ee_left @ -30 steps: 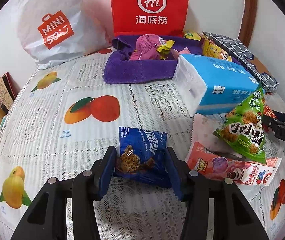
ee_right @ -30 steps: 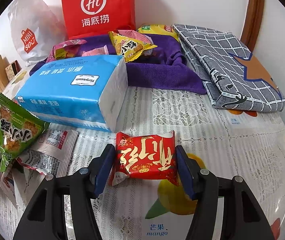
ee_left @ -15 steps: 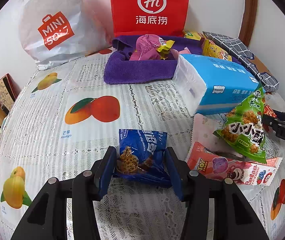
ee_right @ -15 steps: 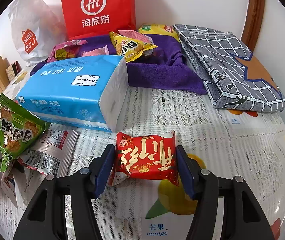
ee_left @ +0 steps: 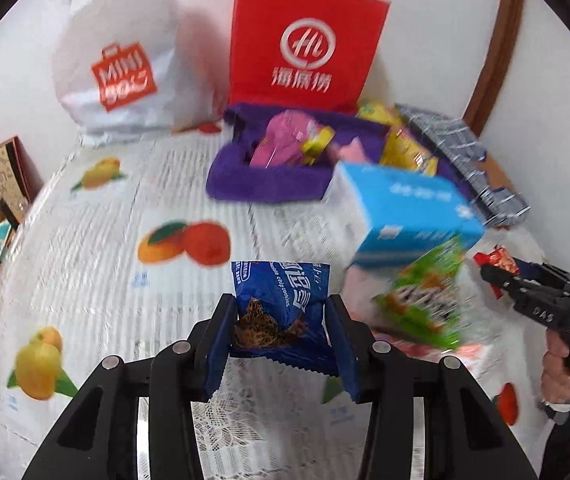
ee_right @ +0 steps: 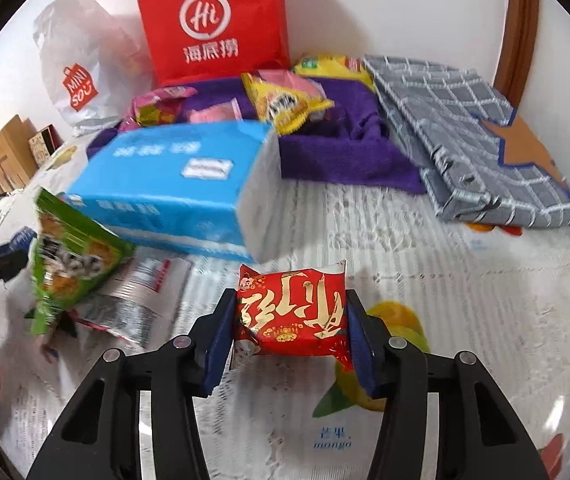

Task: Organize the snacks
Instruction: 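Carry the blue snack and red packet onto the purple towel with both tools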

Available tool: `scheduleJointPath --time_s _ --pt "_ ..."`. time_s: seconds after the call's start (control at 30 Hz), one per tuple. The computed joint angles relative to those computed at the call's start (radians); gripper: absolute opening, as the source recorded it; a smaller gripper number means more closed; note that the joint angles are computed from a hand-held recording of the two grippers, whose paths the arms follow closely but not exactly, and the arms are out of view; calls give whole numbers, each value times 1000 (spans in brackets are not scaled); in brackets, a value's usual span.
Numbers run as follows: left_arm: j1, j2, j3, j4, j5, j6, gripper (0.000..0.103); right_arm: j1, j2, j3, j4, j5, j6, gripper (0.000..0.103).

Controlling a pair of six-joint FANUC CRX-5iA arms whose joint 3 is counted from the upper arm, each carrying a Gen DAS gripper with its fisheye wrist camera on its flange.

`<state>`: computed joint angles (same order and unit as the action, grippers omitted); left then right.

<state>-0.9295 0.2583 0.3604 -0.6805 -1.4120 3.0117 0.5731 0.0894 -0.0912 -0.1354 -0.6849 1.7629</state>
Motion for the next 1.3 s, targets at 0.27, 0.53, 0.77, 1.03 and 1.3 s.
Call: scheduleJointPath --time_s 0.27,0.53,0.77,1.03,1.3 --pt "33 -25 64 -18 15 -54 43 12 -50 75 -27 -29 -2 51" --pt "92 -3 156 -30 -10 -163 43 36 26 248 -7 -55 -25 51" --pt "164 3 207 -17 -7 -221 43 48 139 431 5 -90 -38 51" --pt "251 43 273 26 19 -293 43 28 282 638 -15 -159 -59 51" --pt "350 78 291 111 126 -333 43 16 431 844 -20 -234 -64 51"
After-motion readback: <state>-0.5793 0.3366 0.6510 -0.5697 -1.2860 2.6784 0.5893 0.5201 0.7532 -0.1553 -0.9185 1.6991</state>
